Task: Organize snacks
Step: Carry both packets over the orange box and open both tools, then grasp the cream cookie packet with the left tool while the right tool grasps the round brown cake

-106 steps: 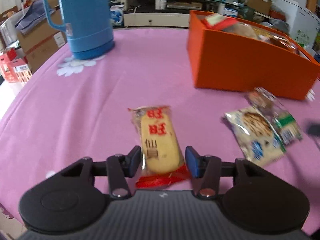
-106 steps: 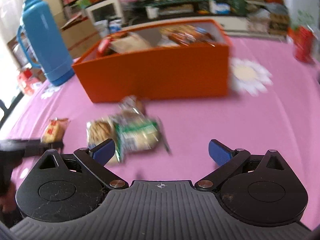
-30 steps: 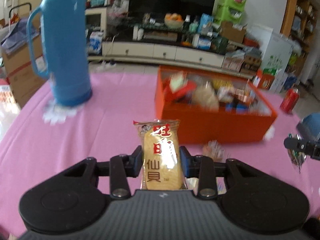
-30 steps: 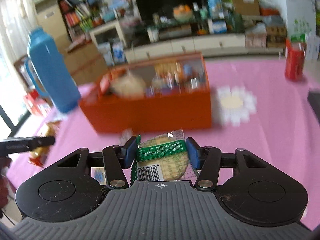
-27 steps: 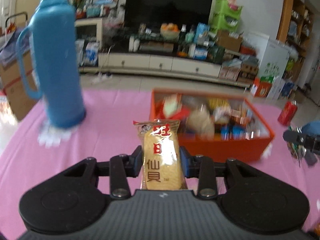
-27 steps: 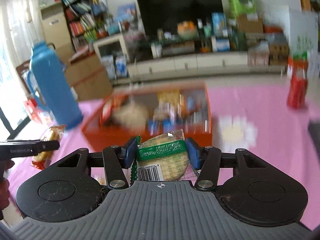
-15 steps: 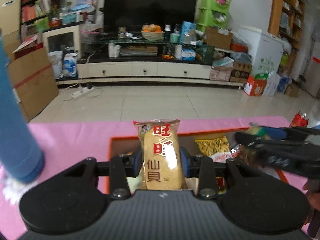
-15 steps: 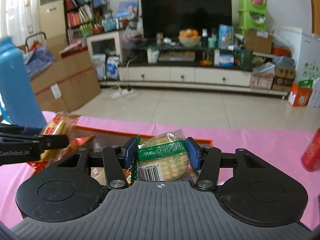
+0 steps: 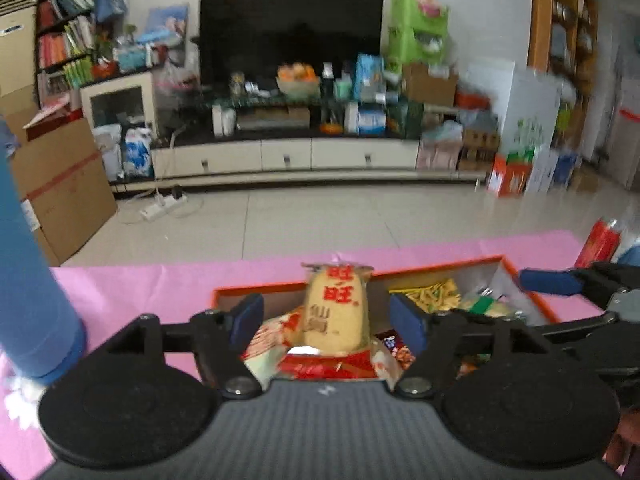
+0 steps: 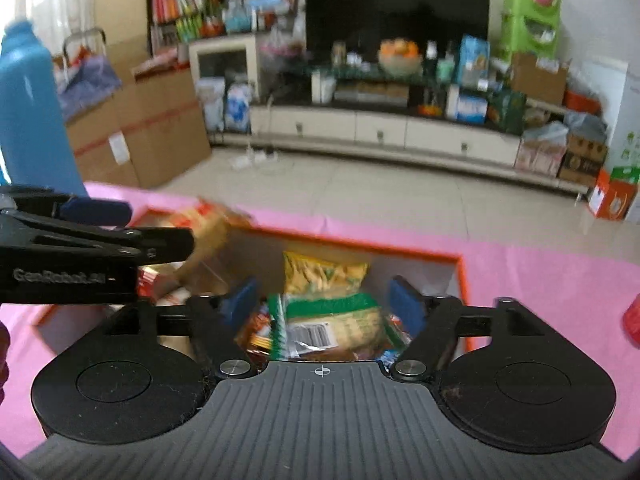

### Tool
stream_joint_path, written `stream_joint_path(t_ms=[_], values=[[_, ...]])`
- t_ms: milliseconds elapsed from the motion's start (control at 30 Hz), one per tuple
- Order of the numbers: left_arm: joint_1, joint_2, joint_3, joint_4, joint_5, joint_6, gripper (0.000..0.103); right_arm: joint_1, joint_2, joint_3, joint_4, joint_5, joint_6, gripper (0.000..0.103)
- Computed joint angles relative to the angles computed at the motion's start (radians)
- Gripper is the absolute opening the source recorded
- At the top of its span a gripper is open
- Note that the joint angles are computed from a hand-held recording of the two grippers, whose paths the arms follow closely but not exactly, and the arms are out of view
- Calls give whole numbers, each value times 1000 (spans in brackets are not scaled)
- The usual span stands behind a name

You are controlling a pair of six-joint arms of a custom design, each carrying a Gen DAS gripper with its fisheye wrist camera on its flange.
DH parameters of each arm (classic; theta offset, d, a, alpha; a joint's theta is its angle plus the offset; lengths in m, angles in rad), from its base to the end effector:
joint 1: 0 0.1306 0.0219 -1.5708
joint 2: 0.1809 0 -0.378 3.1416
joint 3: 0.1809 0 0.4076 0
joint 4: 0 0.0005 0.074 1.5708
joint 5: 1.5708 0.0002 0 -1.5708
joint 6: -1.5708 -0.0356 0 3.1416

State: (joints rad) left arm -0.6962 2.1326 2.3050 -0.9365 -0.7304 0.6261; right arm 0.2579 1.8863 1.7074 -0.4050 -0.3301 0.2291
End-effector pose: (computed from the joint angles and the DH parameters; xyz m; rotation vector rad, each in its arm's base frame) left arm 0.5915 -0.4641 0.4093 -0.2670 2.0964 0.0829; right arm 0.6670 0.1874 0.3309 -0.6999 2.0245 0.3718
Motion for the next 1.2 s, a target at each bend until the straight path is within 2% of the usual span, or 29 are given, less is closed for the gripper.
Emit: stream_joint_path(t_ms=[33, 133, 233, 333, 400, 467, 567, 633, 767, 800, 867, 900, 933, 967, 1100, 1200], values=[[-10, -33, -47, 15, -16, 20, 80, -4, -43, -52, 37, 5, -1, 83], [-57, -131, -195, 19, -78, 114, 92, -25, -170, -204, 119, -15, -31, 87], [-114, -189, -302, -55, -110, 250, 92, -60, -293, -362, 159, -61, -93, 91], [-168, -217, -380, -145, -67, 407, 92, -92, -392, -508, 147, -87, -127, 93], [-201, -211, -410, -185, -12, 486, 92, -115, -440, -593, 122, -101, -147, 93], [-224, -189, -412, -214, 28, 529, 92, -145, -464, -652, 76, -117, -168, 93], [-238, -153, -382, -229, 48, 544, 91, -191, -485, -721, 31, -157, -232, 93], [-229, -122, -338, -238, 49, 537, 92, -215, -479, -732, -2, -172, -220, 92], [-203, -33, -203, -313, 30, 540, 92, -240, -484, -735, 20, -162, -230, 92], [-191, -3, -155, -344, 37, 540, 91, -246, -480, -729, 16, -165, -228, 92], [-175, 25, -119, -381, 64, 549, 81, -248, -474, -718, 11, -158, -218, 92], [-170, 17, -135, -376, 82, 549, 78, -250, -474, -721, 15, -153, -211, 92], [-166, 6, -157, -365, 99, 554, 66, -247, -473, -719, 13, -145, -210, 92], [-167, -15, -191, -339, 98, 554, 59, -247, -467, -711, 6, -141, -207, 92], [-174, -87, -302, -321, 100, 607, 57, -237, -438, -677, -34, -149, -217, 92], [-188, -137, -379, -310, 94, 633, 57, -190, -419, -650, -22, -146, -208, 92]])
